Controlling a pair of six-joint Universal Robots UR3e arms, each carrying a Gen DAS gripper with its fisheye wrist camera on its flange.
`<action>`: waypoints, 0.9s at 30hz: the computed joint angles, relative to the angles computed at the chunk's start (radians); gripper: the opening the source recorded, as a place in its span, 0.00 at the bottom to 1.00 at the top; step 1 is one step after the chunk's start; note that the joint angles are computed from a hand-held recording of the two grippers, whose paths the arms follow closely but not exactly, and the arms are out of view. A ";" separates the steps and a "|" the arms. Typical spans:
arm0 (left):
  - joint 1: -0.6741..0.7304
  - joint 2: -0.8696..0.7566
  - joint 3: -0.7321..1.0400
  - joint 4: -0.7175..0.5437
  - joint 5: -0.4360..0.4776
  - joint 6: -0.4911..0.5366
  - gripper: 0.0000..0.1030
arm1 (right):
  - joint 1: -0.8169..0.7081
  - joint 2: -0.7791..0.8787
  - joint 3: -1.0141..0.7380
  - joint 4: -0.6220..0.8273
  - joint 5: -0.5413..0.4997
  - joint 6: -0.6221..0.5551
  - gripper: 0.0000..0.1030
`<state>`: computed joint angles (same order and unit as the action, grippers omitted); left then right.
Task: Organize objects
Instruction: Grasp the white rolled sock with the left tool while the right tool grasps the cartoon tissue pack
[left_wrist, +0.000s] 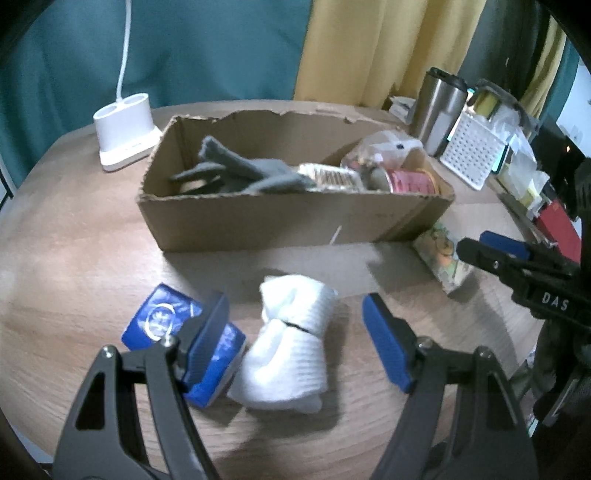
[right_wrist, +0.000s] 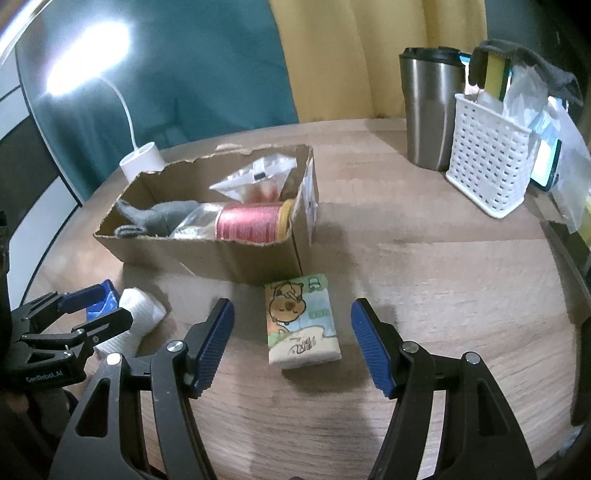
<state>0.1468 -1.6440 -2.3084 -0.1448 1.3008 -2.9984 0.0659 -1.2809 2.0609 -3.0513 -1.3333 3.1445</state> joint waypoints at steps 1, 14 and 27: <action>-0.007 -0.009 0.004 0.001 0.008 0.003 0.74 | 0.000 0.004 0.000 -0.001 -0.001 -0.001 0.67; -0.058 -0.094 0.044 0.013 0.054 0.035 0.65 | 0.028 0.077 -0.031 0.003 -0.031 -0.007 0.67; -0.030 -0.108 0.005 0.087 0.019 0.093 0.40 | 0.056 0.092 -0.041 -0.003 -0.063 -0.021 0.47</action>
<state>0.1169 -1.7522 -2.3038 -0.0577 1.3194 -2.9050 0.1222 -1.1885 2.0197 -3.0538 -1.3959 3.1237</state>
